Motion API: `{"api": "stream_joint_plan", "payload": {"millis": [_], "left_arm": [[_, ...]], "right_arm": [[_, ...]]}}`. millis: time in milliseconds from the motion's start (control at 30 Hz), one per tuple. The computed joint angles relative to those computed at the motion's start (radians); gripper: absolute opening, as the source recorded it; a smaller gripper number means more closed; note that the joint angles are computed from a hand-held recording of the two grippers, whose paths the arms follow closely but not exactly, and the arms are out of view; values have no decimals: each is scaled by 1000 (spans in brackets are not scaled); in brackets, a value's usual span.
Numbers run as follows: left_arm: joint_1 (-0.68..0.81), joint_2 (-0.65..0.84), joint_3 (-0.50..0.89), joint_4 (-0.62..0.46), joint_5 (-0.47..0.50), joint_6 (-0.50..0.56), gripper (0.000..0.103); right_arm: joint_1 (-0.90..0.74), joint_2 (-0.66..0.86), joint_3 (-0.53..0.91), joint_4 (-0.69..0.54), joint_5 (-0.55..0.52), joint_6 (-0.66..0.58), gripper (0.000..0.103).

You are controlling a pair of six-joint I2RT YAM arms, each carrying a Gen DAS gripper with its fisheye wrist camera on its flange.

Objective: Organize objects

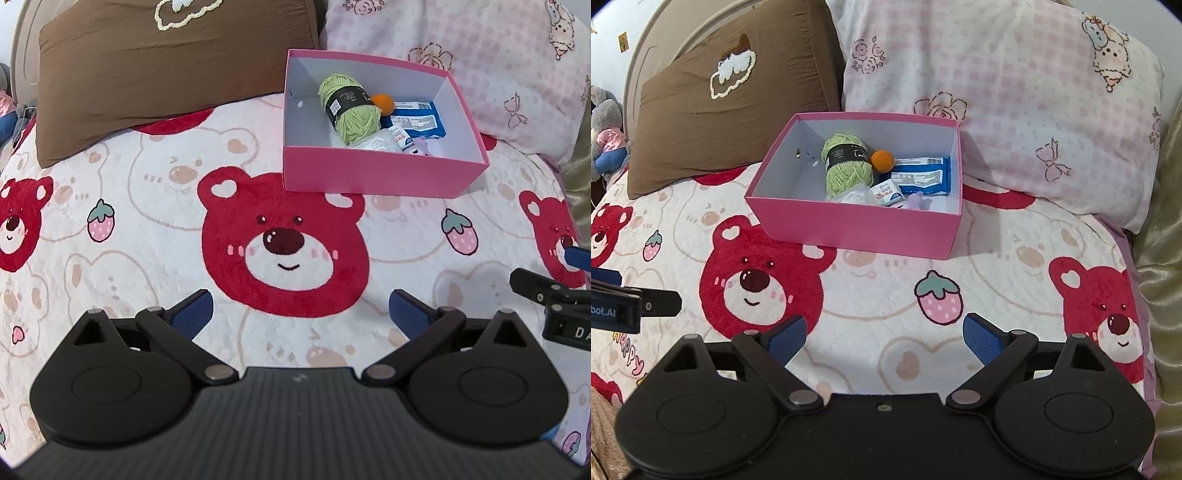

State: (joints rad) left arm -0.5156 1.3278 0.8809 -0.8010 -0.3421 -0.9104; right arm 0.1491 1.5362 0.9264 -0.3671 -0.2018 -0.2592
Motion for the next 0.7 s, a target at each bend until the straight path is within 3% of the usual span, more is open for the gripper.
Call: {"api": "stream_joint_plan", "payload": {"millis": [700], "left_arm": [[-6,10,11,-16,-1,10,103]], "right_arm": [[-17,5,10,-1,0,-5,94]]}}
